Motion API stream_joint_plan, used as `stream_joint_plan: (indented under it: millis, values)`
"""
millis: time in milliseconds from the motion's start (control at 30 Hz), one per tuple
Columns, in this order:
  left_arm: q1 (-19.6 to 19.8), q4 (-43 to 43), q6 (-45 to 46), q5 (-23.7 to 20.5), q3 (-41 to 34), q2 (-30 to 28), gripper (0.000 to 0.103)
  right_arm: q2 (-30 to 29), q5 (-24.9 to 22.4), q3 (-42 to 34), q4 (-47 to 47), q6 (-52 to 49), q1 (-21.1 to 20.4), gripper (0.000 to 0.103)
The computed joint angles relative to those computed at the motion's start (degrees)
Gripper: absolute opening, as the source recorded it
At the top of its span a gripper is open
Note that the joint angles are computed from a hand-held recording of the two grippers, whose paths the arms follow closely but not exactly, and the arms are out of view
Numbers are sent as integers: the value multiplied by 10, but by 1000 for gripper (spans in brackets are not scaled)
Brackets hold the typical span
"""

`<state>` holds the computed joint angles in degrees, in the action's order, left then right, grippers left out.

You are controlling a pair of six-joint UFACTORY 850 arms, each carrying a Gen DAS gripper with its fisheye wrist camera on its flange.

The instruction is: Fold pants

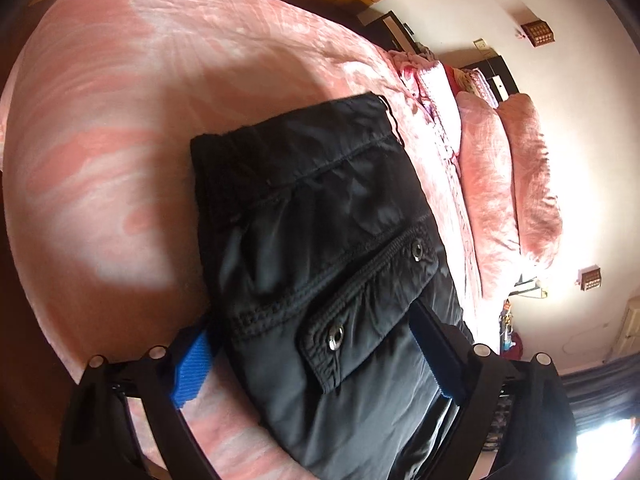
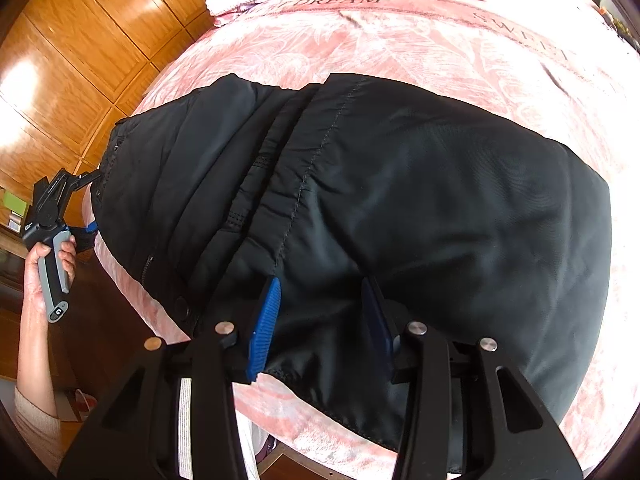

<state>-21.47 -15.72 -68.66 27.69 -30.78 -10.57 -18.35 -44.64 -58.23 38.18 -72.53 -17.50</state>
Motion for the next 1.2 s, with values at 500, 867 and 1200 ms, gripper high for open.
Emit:
stream_joint_plan:
  millis: [500, 867, 1200]
  values:
    - [-16, -81, 57, 96, 9, 20, 15, 2, 12, 9, 1, -15, 6, 51]
    - [-100, -189, 393, 54, -105, 42, 15, 20, -8, 12, 12, -17, -18, 51]
    - [-183, -304, 688, -77, -259, -53, 16, 12, -27, -18, 42, -11, -64, 53]
